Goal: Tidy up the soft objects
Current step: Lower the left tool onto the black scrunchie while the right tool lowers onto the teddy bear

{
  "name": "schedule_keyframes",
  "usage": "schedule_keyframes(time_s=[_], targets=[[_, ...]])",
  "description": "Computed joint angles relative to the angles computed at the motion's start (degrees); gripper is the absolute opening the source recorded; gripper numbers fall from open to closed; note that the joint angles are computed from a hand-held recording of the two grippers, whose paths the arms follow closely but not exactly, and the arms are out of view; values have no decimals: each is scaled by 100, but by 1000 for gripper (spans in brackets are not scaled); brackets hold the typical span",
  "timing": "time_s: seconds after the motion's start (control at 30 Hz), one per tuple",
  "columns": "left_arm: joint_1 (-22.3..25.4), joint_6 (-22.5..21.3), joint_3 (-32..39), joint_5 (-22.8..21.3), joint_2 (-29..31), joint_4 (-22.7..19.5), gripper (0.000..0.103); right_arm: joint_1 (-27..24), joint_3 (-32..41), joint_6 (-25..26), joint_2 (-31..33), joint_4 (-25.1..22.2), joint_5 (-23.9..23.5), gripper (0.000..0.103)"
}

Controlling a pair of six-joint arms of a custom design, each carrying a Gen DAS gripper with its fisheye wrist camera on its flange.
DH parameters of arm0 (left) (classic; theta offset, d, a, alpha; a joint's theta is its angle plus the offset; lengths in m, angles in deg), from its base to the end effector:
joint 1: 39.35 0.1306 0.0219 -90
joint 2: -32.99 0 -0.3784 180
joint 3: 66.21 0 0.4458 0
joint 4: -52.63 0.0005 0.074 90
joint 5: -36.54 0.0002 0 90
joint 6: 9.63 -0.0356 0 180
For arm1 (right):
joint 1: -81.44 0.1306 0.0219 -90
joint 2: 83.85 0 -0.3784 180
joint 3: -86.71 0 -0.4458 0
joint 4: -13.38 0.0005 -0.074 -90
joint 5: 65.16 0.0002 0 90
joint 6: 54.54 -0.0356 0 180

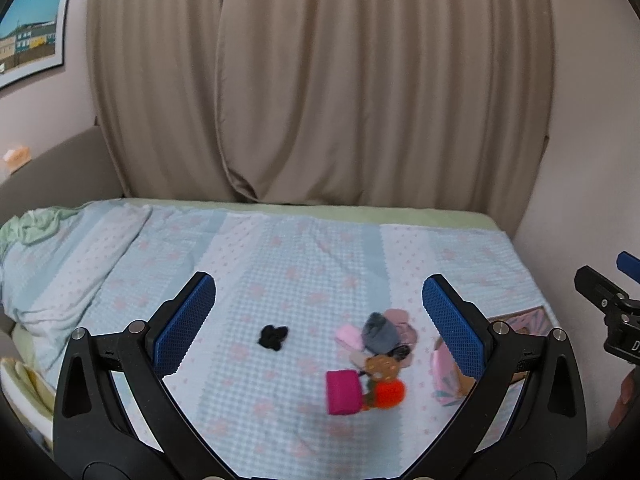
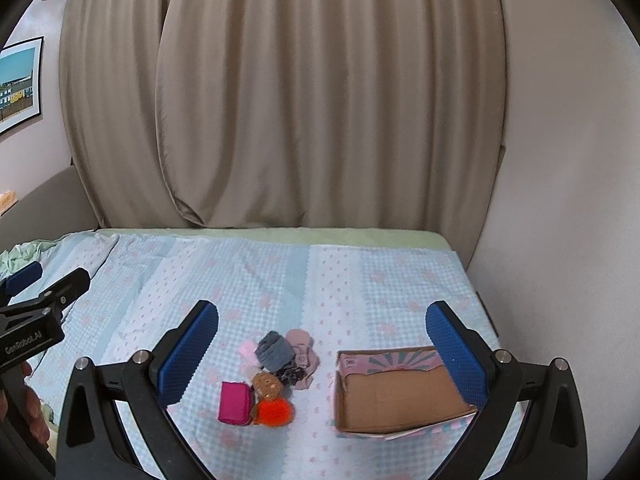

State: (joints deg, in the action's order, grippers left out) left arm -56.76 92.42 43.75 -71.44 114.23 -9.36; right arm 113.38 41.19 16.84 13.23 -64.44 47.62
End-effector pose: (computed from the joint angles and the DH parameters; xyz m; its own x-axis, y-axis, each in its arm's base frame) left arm 0.4280 -0.1232 0.6595 -0.5199 -0.0451 -0.8530 -0.0718 0.9974 -0.0089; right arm 0.4352 0.2544 0.7075 -0.5973 -0.0255 -0.8016 -0.0495 0.9988 0.0052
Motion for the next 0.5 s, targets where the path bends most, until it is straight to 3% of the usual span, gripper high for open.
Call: schedule_keyframes(time_s=[0.33, 0.5], targets=[[1115, -503, -336, 1133, 395, -195, 102, 257, 22, -784, 666, -204, -78, 103], [1588, -827, -586, 1594, 875, 107, 103, 351, -269, -963, 1001, 27, -52, 103]])
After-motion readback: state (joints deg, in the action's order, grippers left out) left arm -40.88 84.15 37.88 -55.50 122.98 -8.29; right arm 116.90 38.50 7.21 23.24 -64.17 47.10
